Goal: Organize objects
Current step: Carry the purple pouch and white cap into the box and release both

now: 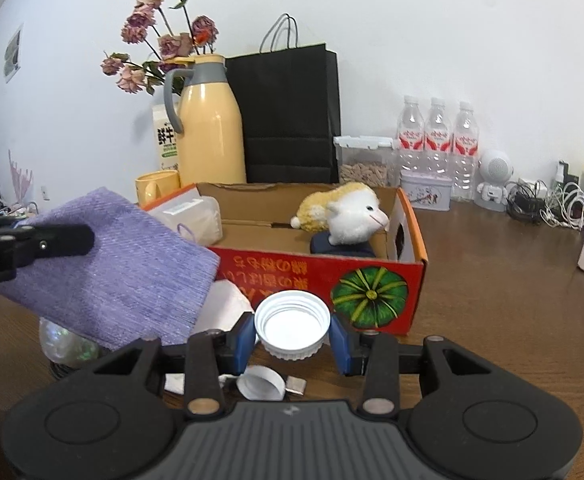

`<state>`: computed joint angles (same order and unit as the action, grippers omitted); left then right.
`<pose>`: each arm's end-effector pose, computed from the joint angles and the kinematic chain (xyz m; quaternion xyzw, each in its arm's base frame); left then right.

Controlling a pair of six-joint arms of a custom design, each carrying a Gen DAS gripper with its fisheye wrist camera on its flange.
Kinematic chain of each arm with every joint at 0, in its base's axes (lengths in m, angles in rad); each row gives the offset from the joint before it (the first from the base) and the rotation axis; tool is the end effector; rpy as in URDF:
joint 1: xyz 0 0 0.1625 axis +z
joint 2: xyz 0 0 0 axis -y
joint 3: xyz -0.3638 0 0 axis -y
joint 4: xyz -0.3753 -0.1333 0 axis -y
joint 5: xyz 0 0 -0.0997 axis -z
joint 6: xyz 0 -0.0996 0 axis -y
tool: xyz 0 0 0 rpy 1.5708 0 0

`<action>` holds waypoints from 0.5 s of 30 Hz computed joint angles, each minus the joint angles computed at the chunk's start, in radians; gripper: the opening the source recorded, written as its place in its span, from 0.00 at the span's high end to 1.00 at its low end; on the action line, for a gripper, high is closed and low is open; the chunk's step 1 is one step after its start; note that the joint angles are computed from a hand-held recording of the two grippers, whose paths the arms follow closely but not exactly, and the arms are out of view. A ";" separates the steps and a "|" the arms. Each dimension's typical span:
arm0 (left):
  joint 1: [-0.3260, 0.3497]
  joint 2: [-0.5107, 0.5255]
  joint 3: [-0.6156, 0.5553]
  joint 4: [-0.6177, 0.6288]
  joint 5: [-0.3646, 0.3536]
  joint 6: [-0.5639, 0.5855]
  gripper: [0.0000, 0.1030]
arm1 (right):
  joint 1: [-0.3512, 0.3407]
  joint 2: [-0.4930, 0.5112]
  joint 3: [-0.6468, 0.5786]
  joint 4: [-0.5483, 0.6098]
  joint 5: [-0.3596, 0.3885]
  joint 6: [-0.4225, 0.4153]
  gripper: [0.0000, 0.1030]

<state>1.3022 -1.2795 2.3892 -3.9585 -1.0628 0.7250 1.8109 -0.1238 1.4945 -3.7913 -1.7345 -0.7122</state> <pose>0.0734 -0.4180 0.2452 0.2386 0.7544 -0.5167 0.3271 0.2505 -0.5309 -0.1504 0.3863 -0.8225 0.3820 0.1685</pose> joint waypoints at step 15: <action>0.002 -0.045 -0.130 0.142 -0.098 -0.085 0.91 | 0.071 0.030 -0.132 0.057 0.018 -0.023 0.62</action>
<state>1.3042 -1.3249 2.2593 -3.8163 -1.1607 0.6404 1.8816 -0.0938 1.3626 -3.7340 -1.7167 -0.7355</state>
